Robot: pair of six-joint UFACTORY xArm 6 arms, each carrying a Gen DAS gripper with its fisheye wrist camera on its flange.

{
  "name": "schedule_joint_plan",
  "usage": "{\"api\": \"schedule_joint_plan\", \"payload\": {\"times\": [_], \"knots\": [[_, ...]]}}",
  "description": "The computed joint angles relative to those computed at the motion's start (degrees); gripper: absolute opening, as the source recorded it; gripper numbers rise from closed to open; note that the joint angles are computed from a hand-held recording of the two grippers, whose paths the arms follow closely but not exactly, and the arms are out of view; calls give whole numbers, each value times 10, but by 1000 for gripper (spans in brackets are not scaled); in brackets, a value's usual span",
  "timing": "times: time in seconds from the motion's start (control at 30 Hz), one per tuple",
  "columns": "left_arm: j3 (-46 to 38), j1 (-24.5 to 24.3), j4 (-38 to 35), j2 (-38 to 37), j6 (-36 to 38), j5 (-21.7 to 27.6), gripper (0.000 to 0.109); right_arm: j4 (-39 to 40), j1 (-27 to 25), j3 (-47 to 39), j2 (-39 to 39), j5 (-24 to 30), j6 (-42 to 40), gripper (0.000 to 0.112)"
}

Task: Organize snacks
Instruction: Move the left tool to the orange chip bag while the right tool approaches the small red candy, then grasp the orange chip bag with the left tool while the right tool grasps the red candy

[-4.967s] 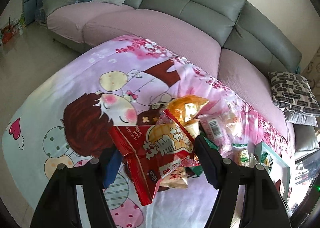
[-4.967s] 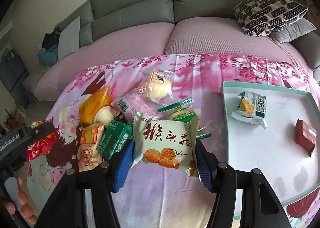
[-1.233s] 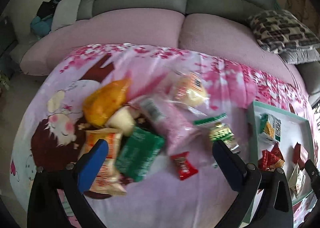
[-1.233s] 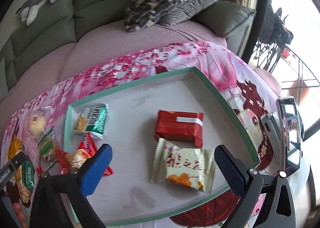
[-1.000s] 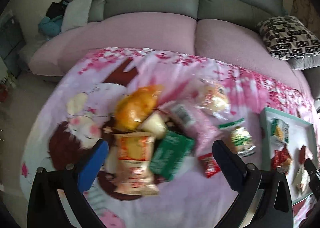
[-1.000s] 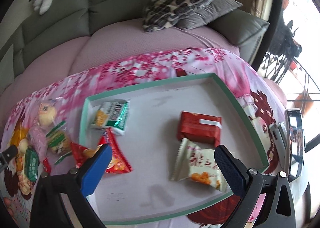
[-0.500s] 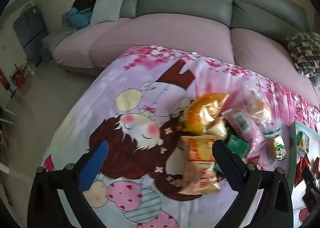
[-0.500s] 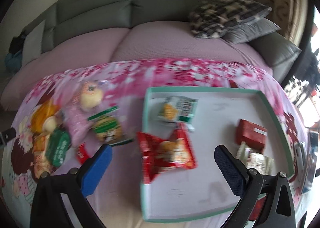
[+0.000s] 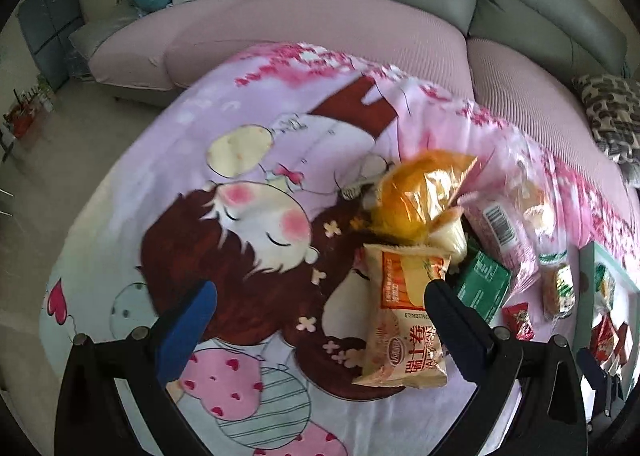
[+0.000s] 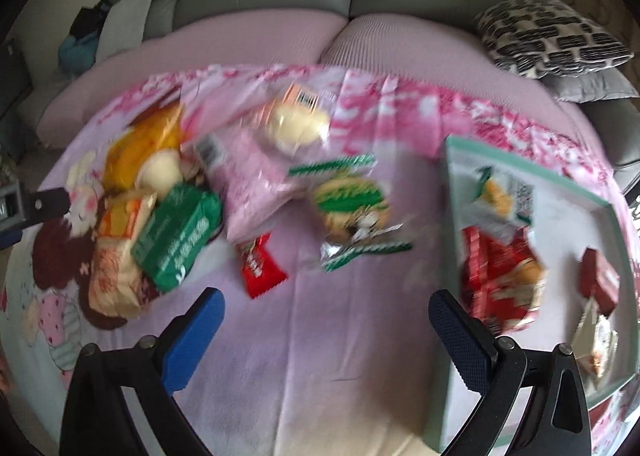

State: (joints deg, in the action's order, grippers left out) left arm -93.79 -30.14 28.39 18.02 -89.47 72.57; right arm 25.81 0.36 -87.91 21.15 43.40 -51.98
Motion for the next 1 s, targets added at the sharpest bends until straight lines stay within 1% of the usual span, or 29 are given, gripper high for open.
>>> {"api": "schedule_joint_plan", "payload": {"times": [0.07,0.33,0.47,0.57,0.67,0.77,0.8,0.93,1.0], "knots": [[-8,4,-9,12,8,-11,103,-2,3,5,2,0,-5,103],[-9,25,-62,45,40,-85,103,13,15,-3,26,11,-23,103],[-4,32,-83,54,46,-122,103,33,22,7,26,-17,-52,102],[-5,34,-83,56,43,-128,103,55,26,10,28,-28,-76,97],[13,39,-85,47,32,-144,103,77,29,18,23,-41,-104,88],[18,40,-83,42,18,-121,103,94,29,18,22,-41,-118,80],[17,40,-85,42,18,-113,103,99,28,17,22,-39,-119,76],[32,42,-91,32,10,-117,103,106,26,13,23,-39,-119,52],[30,41,-90,34,9,-114,103,110,23,7,25,-29,-117,48]]}}
